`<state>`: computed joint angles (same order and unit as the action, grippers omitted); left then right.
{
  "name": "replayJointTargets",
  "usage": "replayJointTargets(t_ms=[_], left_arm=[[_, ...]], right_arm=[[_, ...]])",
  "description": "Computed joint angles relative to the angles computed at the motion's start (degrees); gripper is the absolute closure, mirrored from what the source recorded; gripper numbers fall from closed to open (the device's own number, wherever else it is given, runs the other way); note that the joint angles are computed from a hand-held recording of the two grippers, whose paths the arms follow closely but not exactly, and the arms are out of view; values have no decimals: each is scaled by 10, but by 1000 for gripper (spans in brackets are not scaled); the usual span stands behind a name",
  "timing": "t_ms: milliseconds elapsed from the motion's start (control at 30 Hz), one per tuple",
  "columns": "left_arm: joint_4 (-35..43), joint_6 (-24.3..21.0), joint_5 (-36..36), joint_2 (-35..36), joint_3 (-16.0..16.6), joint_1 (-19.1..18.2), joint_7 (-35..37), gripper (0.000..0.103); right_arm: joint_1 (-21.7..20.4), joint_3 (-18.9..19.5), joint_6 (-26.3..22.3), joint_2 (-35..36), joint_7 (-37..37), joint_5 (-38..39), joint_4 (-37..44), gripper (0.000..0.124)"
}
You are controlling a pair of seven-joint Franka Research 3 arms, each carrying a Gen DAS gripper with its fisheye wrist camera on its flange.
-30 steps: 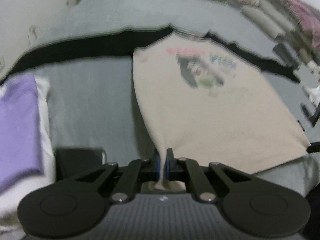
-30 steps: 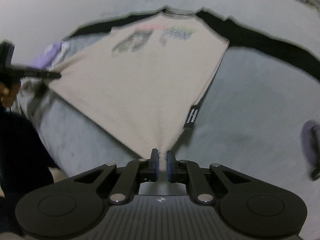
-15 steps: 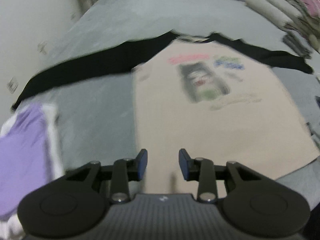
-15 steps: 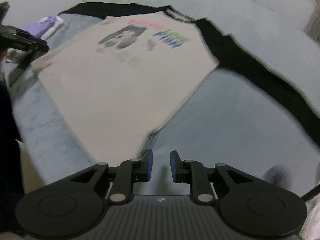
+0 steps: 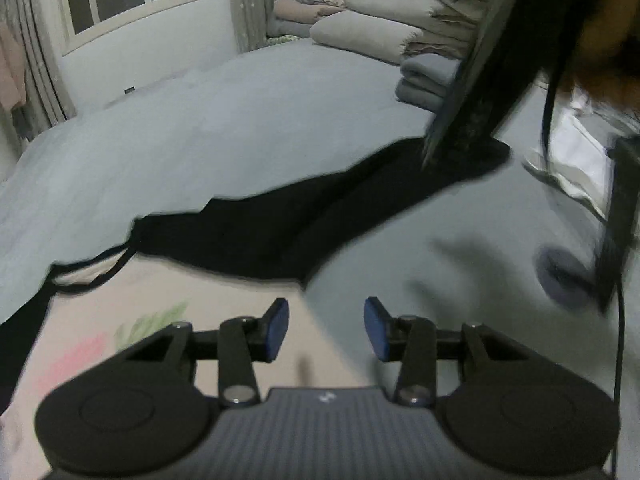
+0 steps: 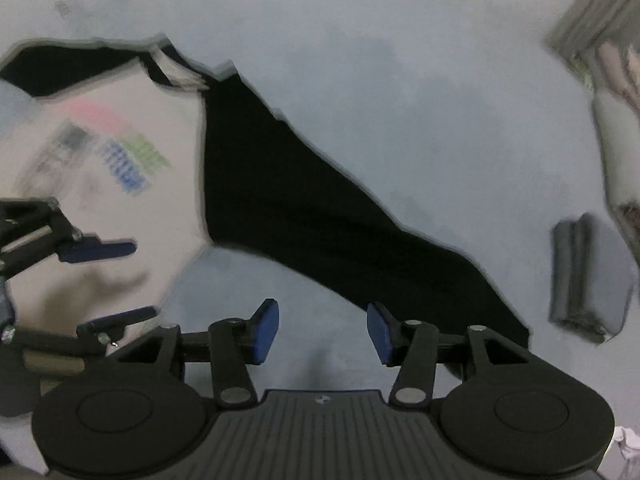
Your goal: Fold clothes
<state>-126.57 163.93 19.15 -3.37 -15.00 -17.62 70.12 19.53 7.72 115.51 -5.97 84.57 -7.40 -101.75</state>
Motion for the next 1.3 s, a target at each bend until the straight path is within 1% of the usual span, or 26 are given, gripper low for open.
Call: replayJointTargets(t_ms=[67, 167, 267, 333, 367, 400, 467, 500, 533, 567, 600, 700, 767, 800, 867, 900, 933, 967, 1000, 1067, 1100, 1133, 1167, 1200, 1233, 1300], left_arm=[[43, 4, 43, 50, -1, 4, -39, 69], [85, 16, 93, 106, 10, -4, -68, 73], [87, 67, 104, 133, 18, -3, -61, 73], [91, 79, 99, 148, 22, -2, -57, 76], [91, 88, 91, 154, 19, 3, -45, 80], [90, 97, 81, 159, 14, 9, -30, 86], [89, 99, 48, 163, -2, 25, 5, 95], [89, 100, 31, 164, -11, 33, 23, 96], [89, 99, 2, 165, -28, 49, 50, 97], [89, 97, -29, 165, -46, 65, 78, 97], [87, 97, -52, 164, -58, 76, 102, 98], [70, 93, -161, 147, -116, 122, 192, 98], [58, 91, -196, 133, -126, 127, 231, 98], [54, 89, -205, 127, -124, 124, 246, 98], [49, 80, -205, 120, -109, 108, 256, 95], [46, 75, -204, 117, -101, 100, 260, 91], [43, 74, -219, 113, -101, 99, 276, 90], [40, 73, -237, 109, -101, 99, 295, 87], [37, 68, -278, 102, -111, 108, 331, 83], [29, 54, -361, 85, -123, 123, 400, 79], [25, 51, -398, 74, -121, 127, 428, 77], [26, 51, -425, 72, -117, 128, 449, 76], [25, 50, -454, 66, -111, 129, 470, 74], [22, 51, -466, 61, -100, 128, 473, 71], [18, 54, -448, 58, -84, 125, 448, 70], [12, 57, -383, 59, -51, 114, 382, 70]], right_arm=[[0, 2, -20, 66, 40, -30, 40, 76], [3, -14, -15, 89, 99, -44, 35, 76], [1, -27, -5, 101, 139, -39, 29, 75], [-4, -34, 8, 100, 152, -22, 29, 74], [-6, -36, 15, 100, 159, -13, 28, 74], [-10, -37, 16, 102, 143, -4, 28, 74], [-14, -39, 21, 100, 109, 8, 21, 75], [-15, -38, 24, 99, 95, 12, 18, 83], [-14, -38, 16, 101, 87, 5, 24, 102], [-13, -37, 7, 102, 79, -3, 30, 113], [-10, -36, -7, 105, 75, -20, 39, 117], [-6, -32, -39, 92, 42, -26, 46, 117], [-4, -30, -60, 85, 20, -30, 51, 117], [-3, -28, -73, 83, 11, -31, 51, 117], [0, -26, -99, 87, 0, -35, 56, 117], [2, -25, -101, 93, 11, -42, 59, 117], [2, -26, -97, 96, 28, -43, 59, 116], [4, -26, -101, 95, 24, -45, 59, 116], [6, -25, -106, 95, 19, -48, 59, 111], [9, -23, -122, 93, -1, -47, 65, 109], [7, -25, -131, 90, -15, -38, 72, 109], [3, -28, -130, 86, -15, -32, 77, 104], [1, -31, -122, 83, 1, -40, 80, 102], [-2, -33, -114, 82, 30, -57, 84, 97], [-3, -35, -116, 85, 61, -82, 92, 96], [-1, -33, -148, 96, 65, -117, 104, 95]])
